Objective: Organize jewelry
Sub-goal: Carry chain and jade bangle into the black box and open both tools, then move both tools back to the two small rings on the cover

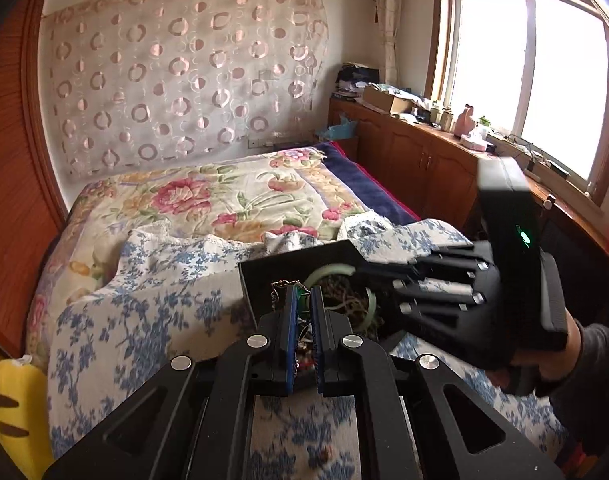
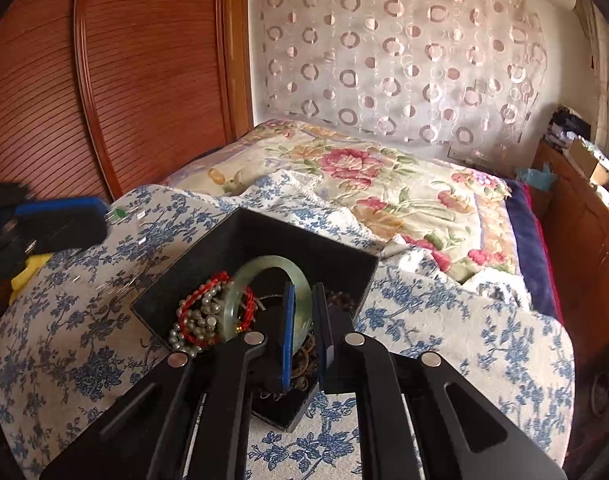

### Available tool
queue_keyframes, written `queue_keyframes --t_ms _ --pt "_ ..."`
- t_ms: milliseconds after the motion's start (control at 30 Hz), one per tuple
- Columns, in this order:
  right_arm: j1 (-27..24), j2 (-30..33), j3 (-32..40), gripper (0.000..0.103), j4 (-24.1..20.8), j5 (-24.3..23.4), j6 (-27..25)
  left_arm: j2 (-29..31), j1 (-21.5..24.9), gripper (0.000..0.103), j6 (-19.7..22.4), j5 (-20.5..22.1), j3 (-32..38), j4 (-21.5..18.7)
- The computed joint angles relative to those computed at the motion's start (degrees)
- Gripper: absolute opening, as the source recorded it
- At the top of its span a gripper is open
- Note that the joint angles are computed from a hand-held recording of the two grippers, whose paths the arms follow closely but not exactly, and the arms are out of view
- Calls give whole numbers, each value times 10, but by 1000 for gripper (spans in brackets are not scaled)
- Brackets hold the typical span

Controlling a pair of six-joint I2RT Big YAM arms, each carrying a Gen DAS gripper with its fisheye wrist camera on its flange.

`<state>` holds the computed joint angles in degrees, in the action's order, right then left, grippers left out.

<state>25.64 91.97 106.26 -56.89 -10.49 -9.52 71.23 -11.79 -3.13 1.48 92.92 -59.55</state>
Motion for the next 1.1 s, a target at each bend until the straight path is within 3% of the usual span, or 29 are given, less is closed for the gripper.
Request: queue_keyframes --t_ms 67,267,467,633,833,900,933,967,1100 --pt "0 -9 -16 11 21 8 3 12 2 6 4 0 8 3" --pt "-8 -31 -42 11 28 -7 -1 47 9 6 -3 15 33 3" --pt "-14 -68 -85 11 29 -5 -8 63 5 7 -3 4 52 9" --pt "-18 -97 -113 11 29 -11 -1 52 4 23 -4 1 49 12" --pt "-8 -141 -159 11 13 -16 -3 14 -1 24 -6 -7 8 7" --pt "-3 -153 -173 18 6 -18 -6 -2 -1 29 -5 -9 -13 4" --pt "1 -161 -183 32 1 -18 -10 -12 -1 30 -5 -9 -27 2" --pt "6 -168 -192 37 1 -14 -11 -20 -2 30 -6 -9 -39 1" --pt "19 -192 -223 38 -12 -21 -21 -54 -7 30 -7 -15 -87 -6"
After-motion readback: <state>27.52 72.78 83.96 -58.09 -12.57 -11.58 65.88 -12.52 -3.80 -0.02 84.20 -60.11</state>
